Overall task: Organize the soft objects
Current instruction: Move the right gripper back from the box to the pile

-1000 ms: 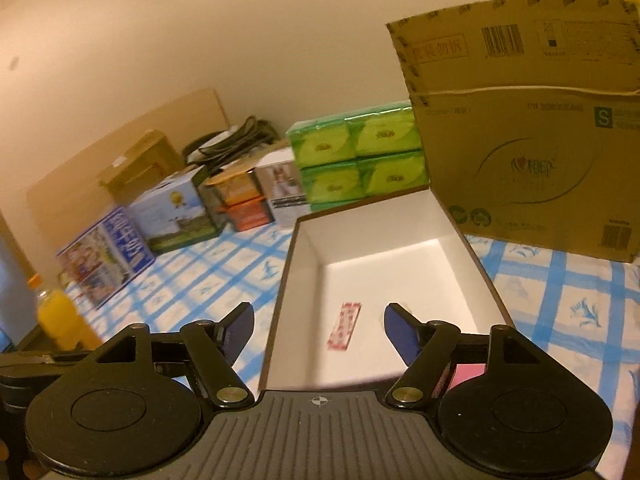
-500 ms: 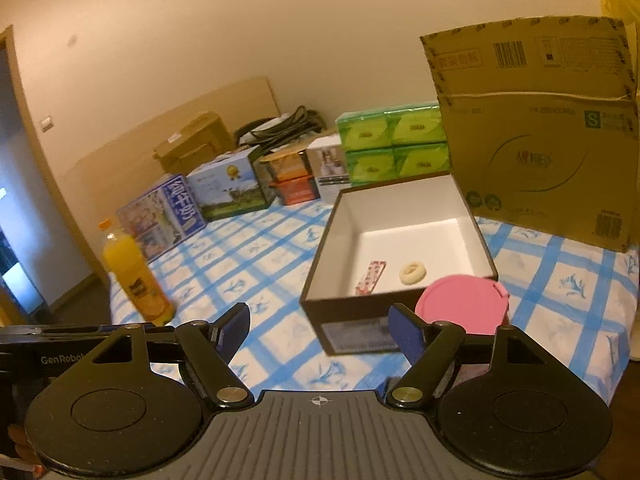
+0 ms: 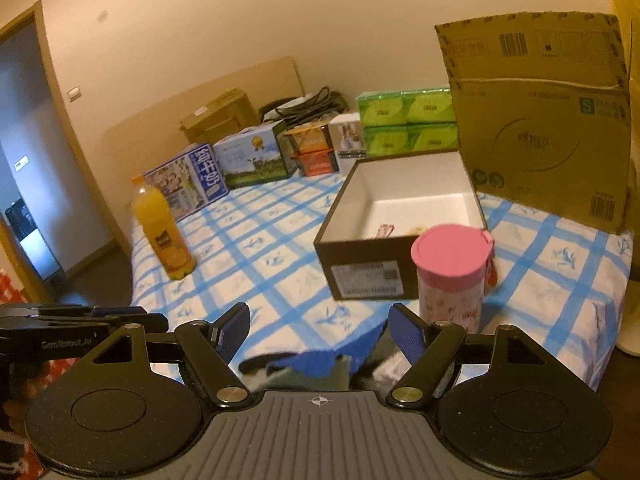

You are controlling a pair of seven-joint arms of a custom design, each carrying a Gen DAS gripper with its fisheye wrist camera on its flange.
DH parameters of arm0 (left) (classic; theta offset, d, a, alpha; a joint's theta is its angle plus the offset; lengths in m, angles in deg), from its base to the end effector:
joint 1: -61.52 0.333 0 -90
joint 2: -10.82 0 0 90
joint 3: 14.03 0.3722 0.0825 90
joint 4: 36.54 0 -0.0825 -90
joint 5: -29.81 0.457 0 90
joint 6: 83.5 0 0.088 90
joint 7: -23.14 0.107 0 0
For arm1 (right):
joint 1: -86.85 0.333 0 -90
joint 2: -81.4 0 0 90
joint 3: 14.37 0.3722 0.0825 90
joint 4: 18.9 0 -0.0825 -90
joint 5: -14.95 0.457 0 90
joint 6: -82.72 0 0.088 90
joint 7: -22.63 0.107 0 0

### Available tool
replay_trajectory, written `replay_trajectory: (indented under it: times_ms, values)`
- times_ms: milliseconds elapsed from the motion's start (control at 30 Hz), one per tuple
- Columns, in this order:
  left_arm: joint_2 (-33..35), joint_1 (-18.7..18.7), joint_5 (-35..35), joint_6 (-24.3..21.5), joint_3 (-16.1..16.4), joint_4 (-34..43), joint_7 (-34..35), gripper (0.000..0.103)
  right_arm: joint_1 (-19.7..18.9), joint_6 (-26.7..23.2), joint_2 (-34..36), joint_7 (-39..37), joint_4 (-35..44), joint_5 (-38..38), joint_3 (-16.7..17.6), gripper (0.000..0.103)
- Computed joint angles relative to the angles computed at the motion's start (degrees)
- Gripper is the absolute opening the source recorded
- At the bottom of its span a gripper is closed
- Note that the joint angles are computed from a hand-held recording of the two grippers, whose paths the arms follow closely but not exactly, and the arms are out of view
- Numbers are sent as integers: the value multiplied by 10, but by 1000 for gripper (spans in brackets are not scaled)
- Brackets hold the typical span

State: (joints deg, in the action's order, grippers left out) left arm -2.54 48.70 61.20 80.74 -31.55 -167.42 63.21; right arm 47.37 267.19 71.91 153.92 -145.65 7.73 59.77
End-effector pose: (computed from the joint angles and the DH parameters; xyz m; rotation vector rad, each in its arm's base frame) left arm 0.4760 -0.3247 0.5511 -1.6273 1.8891 -0.9626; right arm 0.4907 0.3915 0.5387 -1.5654 1.4097 -0.3821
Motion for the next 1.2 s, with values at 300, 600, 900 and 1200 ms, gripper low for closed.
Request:
replay_trajectory:
  times_ms: [300,600,900,1200]
  values:
    - [-36,-11,-22,-19,-1,-39,1,32,223,-15,-17,2,-54,5,-210,76]
    - [-49,-14,-28,-38,-5,-59,1,33,290,-39,-27,37,-79,-44,-277,76]
    - [-47,-24,-49,-51,1,-68,16,33,338,-59,-3,67,-82,-103,-321,76]
    - [-30,-25,-58,-53,3,-65,24,34,384,-79,38,106,-60,-184,-362,76]
